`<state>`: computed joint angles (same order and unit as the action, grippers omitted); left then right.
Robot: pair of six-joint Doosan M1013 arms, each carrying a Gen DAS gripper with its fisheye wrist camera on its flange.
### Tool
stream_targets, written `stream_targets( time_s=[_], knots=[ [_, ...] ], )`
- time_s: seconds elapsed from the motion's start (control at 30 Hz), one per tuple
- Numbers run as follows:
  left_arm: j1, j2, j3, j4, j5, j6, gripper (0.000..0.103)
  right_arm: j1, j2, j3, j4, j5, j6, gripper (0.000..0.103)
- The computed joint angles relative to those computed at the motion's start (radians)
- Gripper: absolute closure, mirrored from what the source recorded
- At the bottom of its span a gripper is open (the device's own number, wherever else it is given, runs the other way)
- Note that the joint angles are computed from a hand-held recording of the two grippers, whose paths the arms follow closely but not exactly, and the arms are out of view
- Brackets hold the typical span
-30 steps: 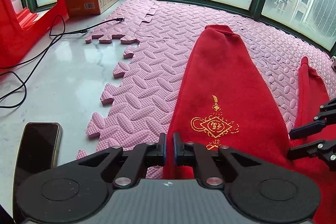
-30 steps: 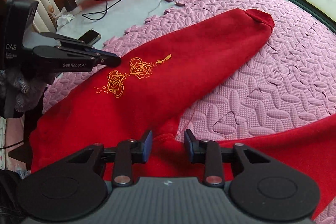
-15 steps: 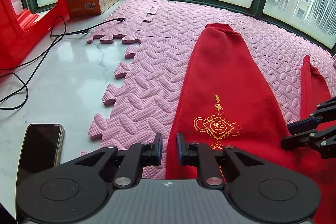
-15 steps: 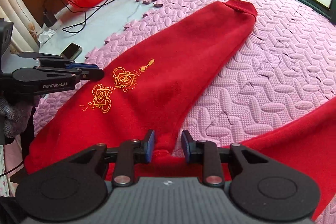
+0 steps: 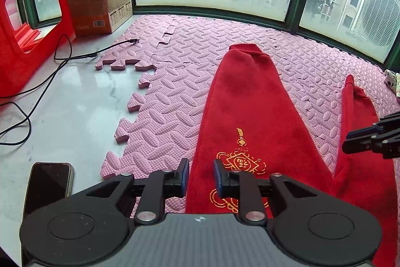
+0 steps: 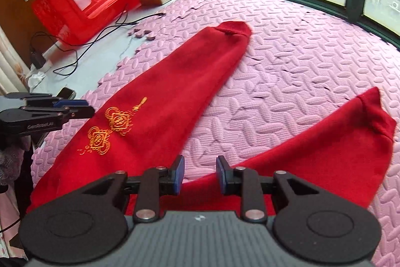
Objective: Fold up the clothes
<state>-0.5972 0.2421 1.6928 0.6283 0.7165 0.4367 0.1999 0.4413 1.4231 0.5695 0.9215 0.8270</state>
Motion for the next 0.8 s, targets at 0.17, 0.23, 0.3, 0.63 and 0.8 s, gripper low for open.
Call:
stream_targets(
  time_s=[0.17,0.23,0.3,0.63,0.8],
  knots=[
    [-0.015,-0.005,-0.009,-0.063,-0.063,0.062,0.079,-0.041,0.017,-0.018,-0.050,-0.097,0.116,0.076],
    [-0.019,-0.003,-0.016,-0.106,-0.084,0.102,0.079,-0.052,0.033,-0.033,-0.082,-0.136,0.170,0.076],
    [-0.024,0.000,-0.024,-0.156,-0.103,0.157,0.079,-0.056,0.053,-0.052,-0.112,-0.157,0.209,0.076],
    [-0.054,-0.001,-0.035,-0.423,-0.160,0.461,0.079,-0.057,0.087,-0.084,-0.199,-0.187,0.285,0.069],
    [-0.082,-0.006,-0.024,-0.513,-0.180,0.577,0.075,-0.068,0.034,-0.026,-0.139,-0.151,0.197,0.065]
  ],
)
